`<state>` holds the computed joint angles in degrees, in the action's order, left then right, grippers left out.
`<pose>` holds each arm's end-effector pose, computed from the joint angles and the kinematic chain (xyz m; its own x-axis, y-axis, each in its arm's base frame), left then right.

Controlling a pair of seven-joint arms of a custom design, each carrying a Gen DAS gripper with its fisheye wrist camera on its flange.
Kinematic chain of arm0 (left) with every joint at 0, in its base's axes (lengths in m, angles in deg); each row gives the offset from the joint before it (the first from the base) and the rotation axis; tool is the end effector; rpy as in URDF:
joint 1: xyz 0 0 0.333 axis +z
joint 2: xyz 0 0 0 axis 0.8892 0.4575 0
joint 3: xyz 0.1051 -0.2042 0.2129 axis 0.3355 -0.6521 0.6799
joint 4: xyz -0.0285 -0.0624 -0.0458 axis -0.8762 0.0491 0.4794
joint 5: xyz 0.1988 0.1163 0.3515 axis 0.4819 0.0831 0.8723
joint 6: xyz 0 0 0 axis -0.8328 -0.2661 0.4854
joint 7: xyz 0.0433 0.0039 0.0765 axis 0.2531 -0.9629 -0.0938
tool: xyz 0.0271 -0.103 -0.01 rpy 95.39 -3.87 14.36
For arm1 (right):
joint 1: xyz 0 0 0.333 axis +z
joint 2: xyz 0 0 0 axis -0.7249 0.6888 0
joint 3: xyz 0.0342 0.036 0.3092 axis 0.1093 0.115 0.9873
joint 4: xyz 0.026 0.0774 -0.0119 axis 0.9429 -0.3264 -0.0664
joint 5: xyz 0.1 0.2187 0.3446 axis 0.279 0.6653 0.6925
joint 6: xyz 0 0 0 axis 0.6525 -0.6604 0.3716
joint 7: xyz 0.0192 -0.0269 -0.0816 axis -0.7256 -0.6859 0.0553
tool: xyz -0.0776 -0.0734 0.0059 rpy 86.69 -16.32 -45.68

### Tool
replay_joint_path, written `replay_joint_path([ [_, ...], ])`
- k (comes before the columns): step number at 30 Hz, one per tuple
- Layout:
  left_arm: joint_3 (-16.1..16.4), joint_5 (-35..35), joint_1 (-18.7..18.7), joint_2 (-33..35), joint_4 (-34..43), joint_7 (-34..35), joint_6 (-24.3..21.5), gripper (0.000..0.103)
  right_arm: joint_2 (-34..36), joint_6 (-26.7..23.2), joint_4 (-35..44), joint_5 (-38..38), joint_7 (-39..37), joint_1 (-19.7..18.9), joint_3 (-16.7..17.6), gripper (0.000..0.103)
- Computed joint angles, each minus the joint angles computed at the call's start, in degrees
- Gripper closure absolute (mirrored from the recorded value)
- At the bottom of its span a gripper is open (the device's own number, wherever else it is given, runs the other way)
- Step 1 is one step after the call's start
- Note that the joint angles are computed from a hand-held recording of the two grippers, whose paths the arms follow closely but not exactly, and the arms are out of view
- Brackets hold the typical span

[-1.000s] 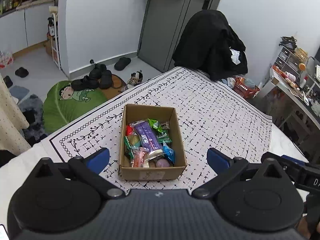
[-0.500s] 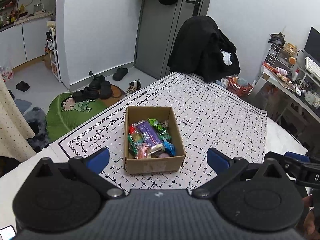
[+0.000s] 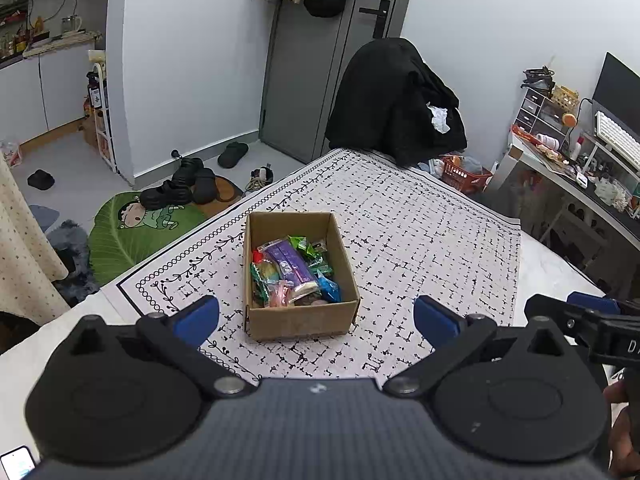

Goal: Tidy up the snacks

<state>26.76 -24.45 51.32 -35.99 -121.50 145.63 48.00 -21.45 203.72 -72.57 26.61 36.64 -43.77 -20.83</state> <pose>0.6271 -0.2769 0.7258 -0.4124 -0.8950 0.1703 -0.6520 0.1594 -0.7413 0.5669 0.0743 0.6887 -0.1763 -0.9504 -0.2564 -0.5520 0.3111 -0.7736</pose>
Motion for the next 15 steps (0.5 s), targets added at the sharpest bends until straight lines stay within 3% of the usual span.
replay_joint_path([
  [15, 0.4, -0.8, 0.6, -2.1, -2.4, 0.5, 0.2, 0.0, -0.2, -1.0, 0.1, -1.0, -0.4, 0.6, 0.6, 0.0],
])
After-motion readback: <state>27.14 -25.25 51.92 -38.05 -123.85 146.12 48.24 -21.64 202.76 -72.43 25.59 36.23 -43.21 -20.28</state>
